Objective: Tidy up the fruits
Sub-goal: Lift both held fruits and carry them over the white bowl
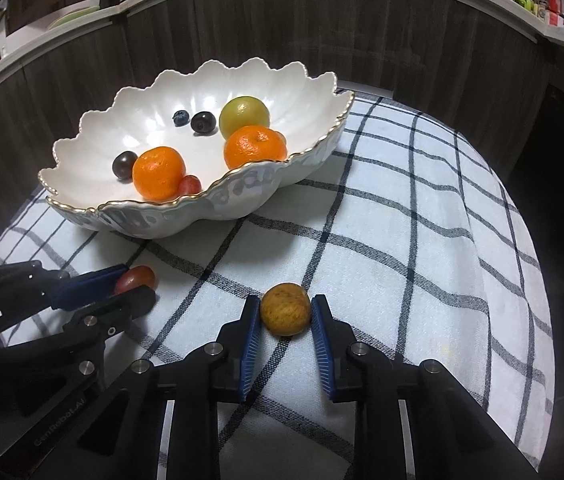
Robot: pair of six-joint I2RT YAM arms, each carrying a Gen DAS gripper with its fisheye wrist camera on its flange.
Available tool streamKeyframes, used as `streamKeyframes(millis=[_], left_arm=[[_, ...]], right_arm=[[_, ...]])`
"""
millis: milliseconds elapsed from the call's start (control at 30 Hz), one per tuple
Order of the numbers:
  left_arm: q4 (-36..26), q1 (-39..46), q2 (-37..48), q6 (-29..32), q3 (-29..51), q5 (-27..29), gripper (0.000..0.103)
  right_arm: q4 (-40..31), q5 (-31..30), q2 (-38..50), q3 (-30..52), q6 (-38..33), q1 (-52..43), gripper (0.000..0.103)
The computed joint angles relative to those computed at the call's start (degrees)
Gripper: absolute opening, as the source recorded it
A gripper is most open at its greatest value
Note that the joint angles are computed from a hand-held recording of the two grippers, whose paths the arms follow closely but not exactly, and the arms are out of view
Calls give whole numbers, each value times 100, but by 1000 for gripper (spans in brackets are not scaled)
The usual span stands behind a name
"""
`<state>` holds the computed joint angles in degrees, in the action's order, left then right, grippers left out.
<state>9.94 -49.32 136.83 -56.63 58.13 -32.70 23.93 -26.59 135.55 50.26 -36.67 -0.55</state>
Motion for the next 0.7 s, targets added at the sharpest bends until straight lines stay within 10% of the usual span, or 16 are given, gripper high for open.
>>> streamKeyframes(millis=[700], left_arm=[[-417, -411, -603, -206, -255, -495, 20]], right_arm=[[276, -224, -772, -717, 88, -269, 27]])
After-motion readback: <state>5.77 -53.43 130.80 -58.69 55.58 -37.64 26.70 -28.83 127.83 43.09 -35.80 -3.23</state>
